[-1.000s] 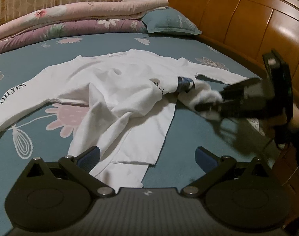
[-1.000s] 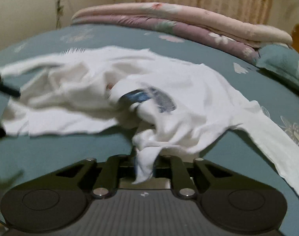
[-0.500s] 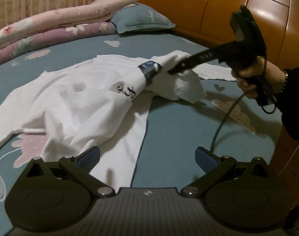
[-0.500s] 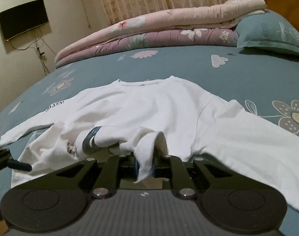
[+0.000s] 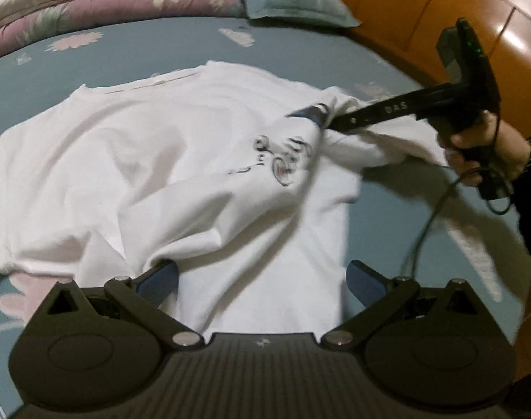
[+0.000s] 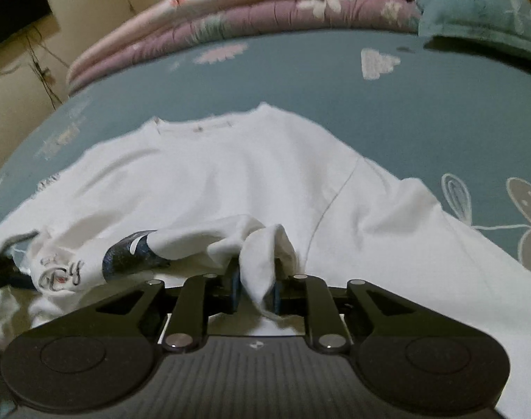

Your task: Fold clothes

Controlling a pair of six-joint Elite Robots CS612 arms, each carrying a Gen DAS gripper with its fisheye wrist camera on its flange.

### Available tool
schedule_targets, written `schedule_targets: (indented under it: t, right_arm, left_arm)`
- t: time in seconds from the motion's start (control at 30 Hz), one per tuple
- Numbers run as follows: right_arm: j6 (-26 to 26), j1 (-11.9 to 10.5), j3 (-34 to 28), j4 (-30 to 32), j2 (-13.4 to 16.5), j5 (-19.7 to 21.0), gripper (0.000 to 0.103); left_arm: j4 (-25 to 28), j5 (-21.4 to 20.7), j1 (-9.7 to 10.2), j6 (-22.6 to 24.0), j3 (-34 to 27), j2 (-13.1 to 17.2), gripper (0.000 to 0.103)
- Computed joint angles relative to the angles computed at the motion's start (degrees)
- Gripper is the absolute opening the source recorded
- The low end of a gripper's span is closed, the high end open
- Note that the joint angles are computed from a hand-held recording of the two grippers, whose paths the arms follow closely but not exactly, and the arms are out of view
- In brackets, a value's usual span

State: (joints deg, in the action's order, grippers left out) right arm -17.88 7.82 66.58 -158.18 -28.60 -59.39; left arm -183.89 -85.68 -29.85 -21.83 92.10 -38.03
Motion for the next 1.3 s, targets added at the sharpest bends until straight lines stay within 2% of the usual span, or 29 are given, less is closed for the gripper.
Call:
schedule_targets:
  t: [0.1,0.13,0.2,0.23,0.27,0.33,0.4,0.5,0.6,0.77,0.83,0.93,1.07,1.2,1.23,1.3]
  right_arm:
    - [-0.2,-0.3,-0.2,1.9,-0.3,1.0,0.027]
    - [-0.2,-0.4,-0.2,2.5,-0.4,1.4,0.032]
    - [-0.2,-0.7,0.6,2.9,-1.3,1.5,0.049]
    - [-0.2,-0.9,1.5,2.4,-2.0,1.0,0.064]
    - [-0.3,-1.0,2.8,1.2,-2.9,-0.2,0.069]
    - [0.1,-1.8,6.1,-1.2,-5.0,-1.0,0.069]
    - [1.3,-2.8,9.3,-3.2,-6.9,0.3,0.069]
    - [2.3,-4.3,14.0,-3.5,-9.2,5.8,0.068]
    - [0.9,-4.9,16.0,1.1,-9.6,11.3,0.065]
    - [1.3,-4.1,12.5,8.4,-6.0,18.2,0.058]
    - [5.3,-3.8,9.9,8.4,-3.5,21.0,0.053]
    - [13.6,-3.8,7.0,3.8,-0.4,25.2,0.052]
    - [18.8,-3.1,4.2,-0.2,1.8,26.5,0.056]
    - [22.6,-2.9,2.1,-2.6,3.5,27.9,0.055]
    - [23.3,-2.9,2.0,-3.1,3.7,28.0,0.054]
    - [24.6,-2.9,2.0,-4.1,3.9,27.4,0.045]
  left_arm:
    - [1.7,0.9,-0.06,0.1,-1.0,0.3,0.102]
    - [2.5,1.1,-0.13,0.1,-1.2,0.3,0.102]
    - [3.9,1.4,-0.22,-0.1,-1.3,-0.2,0.102]
    - [4.4,1.5,-0.24,-0.3,-1.1,-0.6,0.102]
    - [5.0,1.6,-0.27,-0.7,-0.9,-1.0,0.102]
    - [5.8,3.2,-0.60,-1.3,-0.3,-2.1,0.102]
    - [6.5,4.9,-0.97,-1.9,0.2,-3.2,0.102]
    - [7.2,7.1,-1.65,-3.2,1.1,-4.7,0.102]
    - [7.2,7.2,-2.07,-5.3,1.6,-5.6,0.102]
    - [9.1,7.0,-2.55,-6.5,1.2,-5.9,0.102]
    - [10.5,8.0,-2.90,-6.9,0.9,-5.8,0.102]
    - [11.7,8.5,-3.20,-8.7,1.4,-6.2,0.102]
    - [12.9,8.7,-3.43,-11.5,2.3,-6.6,0.102]
    - [13.9,9.5,-3.65,-13.6,2.6,-6.7,0.102]
    - [14.1,9.8,-3.72,-13.8,2.6,-6.8,0.102]
    - [14.6,10.7,-3.96,-14.2,2.8,-6.8,0.102]
